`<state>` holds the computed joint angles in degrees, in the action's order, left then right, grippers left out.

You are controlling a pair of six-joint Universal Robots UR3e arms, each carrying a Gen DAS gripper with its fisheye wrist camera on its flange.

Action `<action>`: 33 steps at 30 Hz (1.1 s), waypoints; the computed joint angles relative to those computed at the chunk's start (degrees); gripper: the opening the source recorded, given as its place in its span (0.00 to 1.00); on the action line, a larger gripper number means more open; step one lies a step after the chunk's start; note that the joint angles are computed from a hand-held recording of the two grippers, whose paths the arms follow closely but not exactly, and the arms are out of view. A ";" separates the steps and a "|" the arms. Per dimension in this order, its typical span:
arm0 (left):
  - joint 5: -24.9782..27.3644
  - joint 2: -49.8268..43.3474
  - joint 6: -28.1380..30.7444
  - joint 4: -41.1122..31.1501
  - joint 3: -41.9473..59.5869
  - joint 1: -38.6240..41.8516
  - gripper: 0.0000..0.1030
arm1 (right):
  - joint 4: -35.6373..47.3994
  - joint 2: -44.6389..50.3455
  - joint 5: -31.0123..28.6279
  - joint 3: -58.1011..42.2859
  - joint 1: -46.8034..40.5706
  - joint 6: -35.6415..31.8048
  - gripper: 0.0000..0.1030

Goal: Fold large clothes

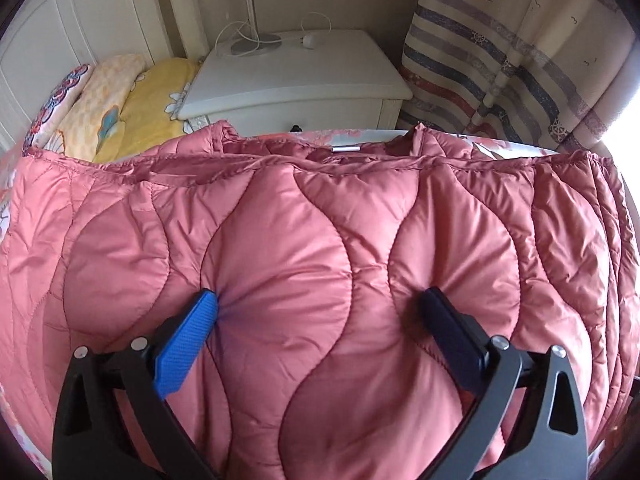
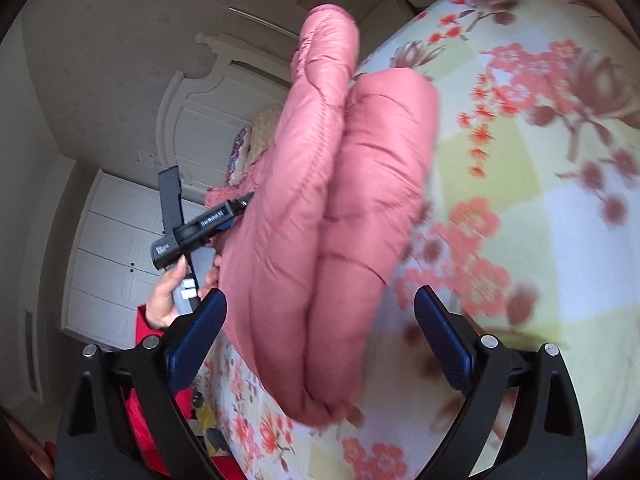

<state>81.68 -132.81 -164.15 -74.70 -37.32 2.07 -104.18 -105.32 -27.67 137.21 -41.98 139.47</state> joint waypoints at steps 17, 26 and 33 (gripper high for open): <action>-1.83 1.57 1.13 3.11 -4.74 0.88 0.98 | -2.87 -0.56 10.72 -8.88 12.09 9.28 0.37; -7.53 3.26 2.98 1.54 -6.65 3.86 0.98 | -35.26 13.00 3.42 -25.20 29.05 42.75 0.37; -5.89 5.75 9.02 -1.02 -3.42 6.99 0.91 | -32.78 12.61 0.82 -28.23 30.37 44.44 0.36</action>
<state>75.79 -127.06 -155.14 -75.72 -40.74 9.06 -136.96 -92.71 -26.86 108.99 -11.61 183.91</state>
